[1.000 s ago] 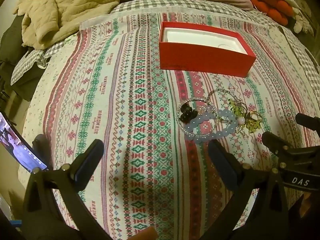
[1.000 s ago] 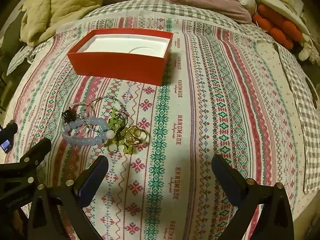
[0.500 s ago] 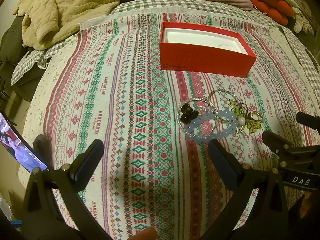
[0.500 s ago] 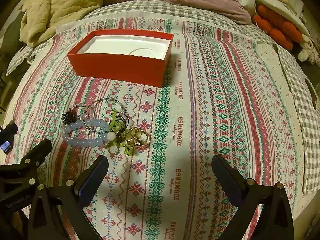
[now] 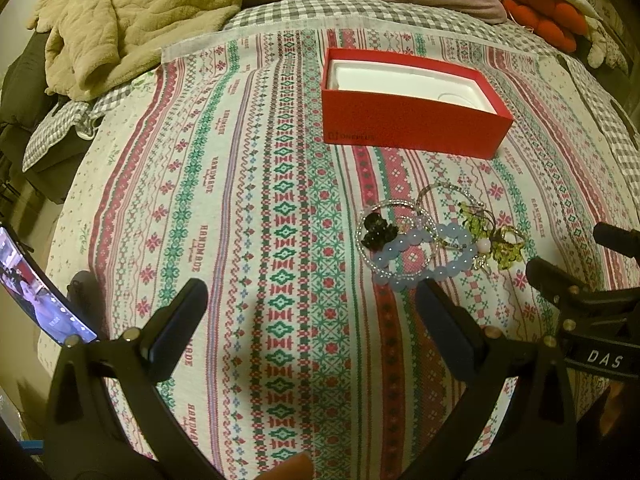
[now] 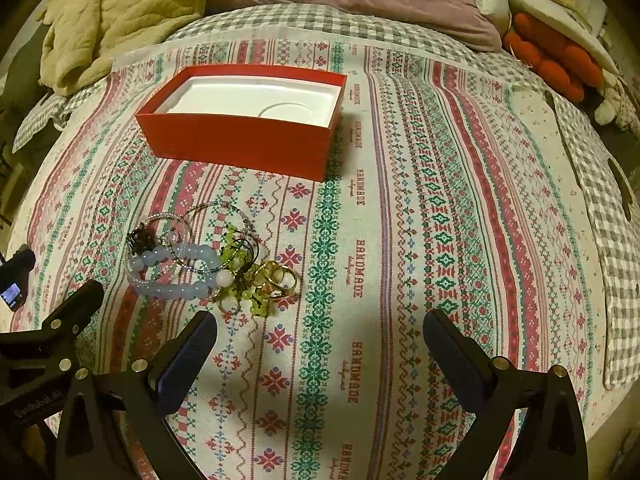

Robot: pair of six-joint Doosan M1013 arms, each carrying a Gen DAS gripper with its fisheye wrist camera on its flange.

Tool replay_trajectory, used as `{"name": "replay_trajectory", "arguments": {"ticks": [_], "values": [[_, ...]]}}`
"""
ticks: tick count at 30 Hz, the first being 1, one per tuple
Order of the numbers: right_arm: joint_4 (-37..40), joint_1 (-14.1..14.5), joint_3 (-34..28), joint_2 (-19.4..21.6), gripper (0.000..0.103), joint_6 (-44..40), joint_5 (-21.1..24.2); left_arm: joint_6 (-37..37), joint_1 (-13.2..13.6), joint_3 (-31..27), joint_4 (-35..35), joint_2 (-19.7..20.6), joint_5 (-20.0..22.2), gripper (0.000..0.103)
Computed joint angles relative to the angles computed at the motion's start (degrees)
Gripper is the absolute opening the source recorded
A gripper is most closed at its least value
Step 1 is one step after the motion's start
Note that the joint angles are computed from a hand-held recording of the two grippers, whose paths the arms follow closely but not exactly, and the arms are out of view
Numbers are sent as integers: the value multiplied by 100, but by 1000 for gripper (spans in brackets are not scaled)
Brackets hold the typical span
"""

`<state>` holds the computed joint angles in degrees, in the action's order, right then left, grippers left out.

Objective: Organize jewelry

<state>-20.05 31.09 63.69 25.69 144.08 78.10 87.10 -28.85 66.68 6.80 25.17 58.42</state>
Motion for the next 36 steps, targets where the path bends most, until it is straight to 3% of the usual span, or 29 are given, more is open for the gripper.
{"name": "replay_trajectory", "arguments": {"ticks": [9, 18, 24, 30, 31, 36], "values": [[-4, -3, -38, -4, 103, 54, -15, -11, 3, -69, -79, 28, 76, 103], [392, -89, -306, 122, 103, -280, 503, 152, 1, -197, -158, 88, 191, 103], [295, -132, -221, 32, 103, -201, 239, 568, 37, -410, -361, 193, 507, 103], [769, -274, -434, 74, 103, -508, 385, 893, 138, -777, -673, 364, 933, 103], [672, -260, -598, 154, 103, -651, 574, 969, 159, -871, -728, 409, 1027, 103], [650, -286, -742, 206, 103, -778, 620, 1182, 277, -1322, -1045, 647, 1409, 103]]}}
